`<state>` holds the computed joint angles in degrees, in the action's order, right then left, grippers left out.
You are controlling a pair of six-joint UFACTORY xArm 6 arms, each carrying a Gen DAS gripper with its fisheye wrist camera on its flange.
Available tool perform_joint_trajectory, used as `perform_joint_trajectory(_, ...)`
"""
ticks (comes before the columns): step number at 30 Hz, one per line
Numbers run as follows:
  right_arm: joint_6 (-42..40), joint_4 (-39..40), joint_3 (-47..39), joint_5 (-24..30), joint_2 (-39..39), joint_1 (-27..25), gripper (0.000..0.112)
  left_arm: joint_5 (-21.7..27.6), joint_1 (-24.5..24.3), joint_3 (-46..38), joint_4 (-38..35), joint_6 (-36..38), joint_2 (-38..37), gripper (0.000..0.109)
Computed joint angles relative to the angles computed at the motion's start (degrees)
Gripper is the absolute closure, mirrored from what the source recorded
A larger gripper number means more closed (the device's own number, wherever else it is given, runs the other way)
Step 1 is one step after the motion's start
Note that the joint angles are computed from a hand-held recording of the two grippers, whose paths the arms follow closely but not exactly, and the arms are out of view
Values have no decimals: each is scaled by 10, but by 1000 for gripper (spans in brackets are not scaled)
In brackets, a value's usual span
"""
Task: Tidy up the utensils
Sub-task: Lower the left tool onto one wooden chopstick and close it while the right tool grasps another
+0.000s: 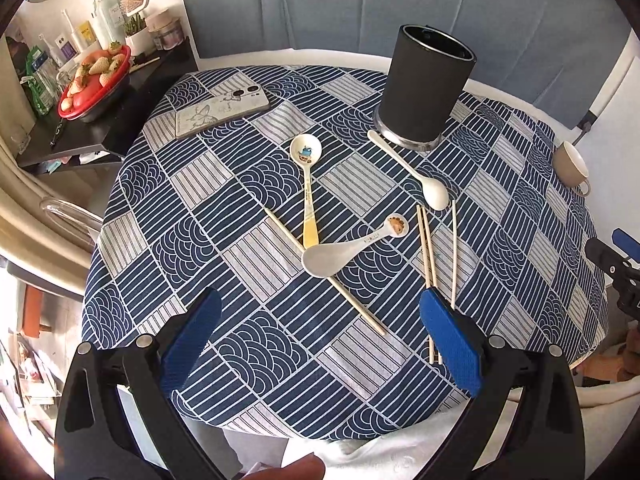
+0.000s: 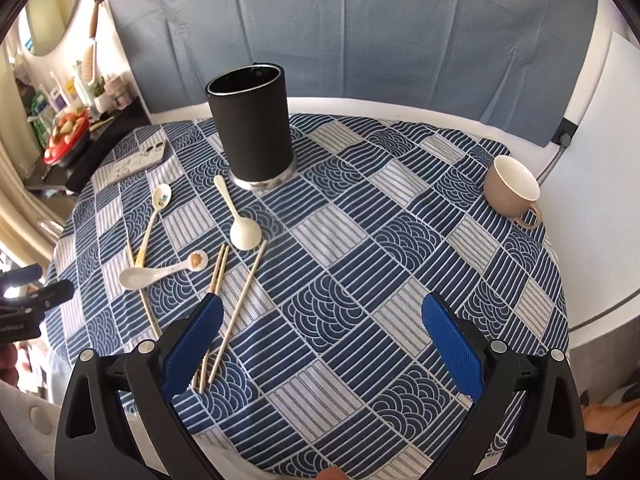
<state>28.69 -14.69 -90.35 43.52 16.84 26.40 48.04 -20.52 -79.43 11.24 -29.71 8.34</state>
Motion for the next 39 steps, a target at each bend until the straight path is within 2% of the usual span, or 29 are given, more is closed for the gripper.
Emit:
perform_joint_trajectory(9,-39,36,-69,41,70,2,17,36,14,-31,-21,24,49,11)
perform_joint_trajectory(29,-94,96,-224,117,222,7,17,83,33,-115,-94,57,160,11)
perform_joint_trajectory(39,-115,103,-332,169,304,14,17,108,34,-159,-75,47,211,12)
